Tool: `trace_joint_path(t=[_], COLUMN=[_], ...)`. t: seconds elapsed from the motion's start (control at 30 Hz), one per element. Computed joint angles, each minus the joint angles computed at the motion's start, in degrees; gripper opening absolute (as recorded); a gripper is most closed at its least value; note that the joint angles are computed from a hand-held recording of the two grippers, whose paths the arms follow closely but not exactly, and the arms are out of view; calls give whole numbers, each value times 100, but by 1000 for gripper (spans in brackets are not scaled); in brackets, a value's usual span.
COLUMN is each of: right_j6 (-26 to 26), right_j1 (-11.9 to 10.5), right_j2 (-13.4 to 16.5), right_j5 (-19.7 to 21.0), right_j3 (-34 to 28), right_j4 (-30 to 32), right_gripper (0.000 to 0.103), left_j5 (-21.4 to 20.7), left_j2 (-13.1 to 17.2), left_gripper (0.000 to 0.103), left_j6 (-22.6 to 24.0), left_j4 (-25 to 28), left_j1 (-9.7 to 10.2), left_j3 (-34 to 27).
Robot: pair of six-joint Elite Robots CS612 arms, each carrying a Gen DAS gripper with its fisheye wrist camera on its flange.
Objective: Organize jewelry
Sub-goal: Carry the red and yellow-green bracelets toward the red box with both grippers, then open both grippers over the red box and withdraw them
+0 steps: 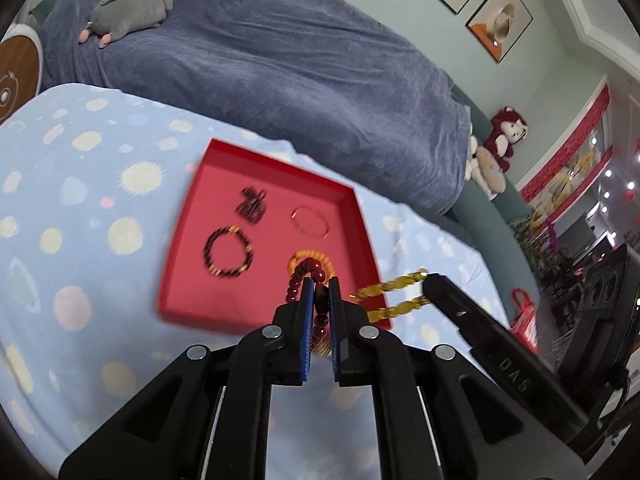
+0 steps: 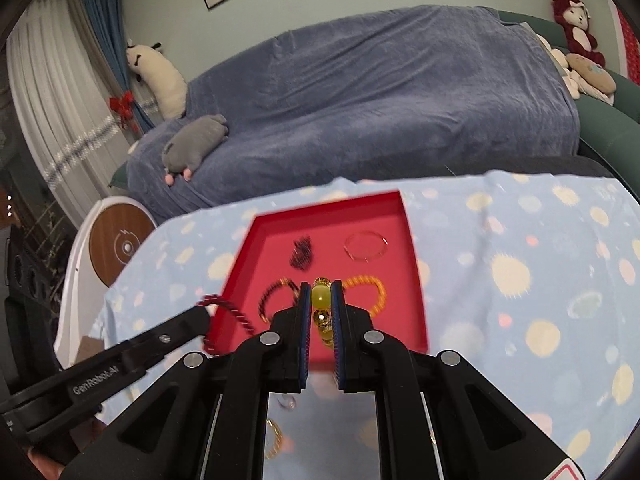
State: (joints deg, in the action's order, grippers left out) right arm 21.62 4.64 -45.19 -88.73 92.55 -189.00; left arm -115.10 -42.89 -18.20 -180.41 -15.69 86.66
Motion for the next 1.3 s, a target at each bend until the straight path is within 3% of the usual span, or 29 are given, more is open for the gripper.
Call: trace_joint_path(t=[0.2, 0.33, 0.4, 0.5, 0.6, 0.73, 1.3], right_j6=[428, 574, 533, 525, 518, 408, 525], right_j1=[-71, -108, -112, -87, -78, -25, 143], right_j2=[356, 538, 553, 529, 483, 369, -50], right_j5=[353, 343, 210, -138, -356, -607, -450], right_j3=[-468, -542, -493, -374, -230, -3, 881], right_j4=[310, 797, 950, 945, 791, 512, 293], right_gripper=[9, 9, 10, 17, 32, 41, 41], left_j5=[-263, 117, 467, 1078, 1377, 1756, 1753], left_j2=[423, 595, 589, 534, 508, 372, -75], left_gripper=[7, 8, 10, 35, 40, 56, 56], left_j6=[-545, -433, -328, -252, -105, 95, 304], left_j4=[300, 1014, 1016, 824, 496, 124, 72], left_j1=[48, 31, 9, -40, -63, -121, -95], left_j3=[-649, -818, -717, -501, -354, -78, 933])
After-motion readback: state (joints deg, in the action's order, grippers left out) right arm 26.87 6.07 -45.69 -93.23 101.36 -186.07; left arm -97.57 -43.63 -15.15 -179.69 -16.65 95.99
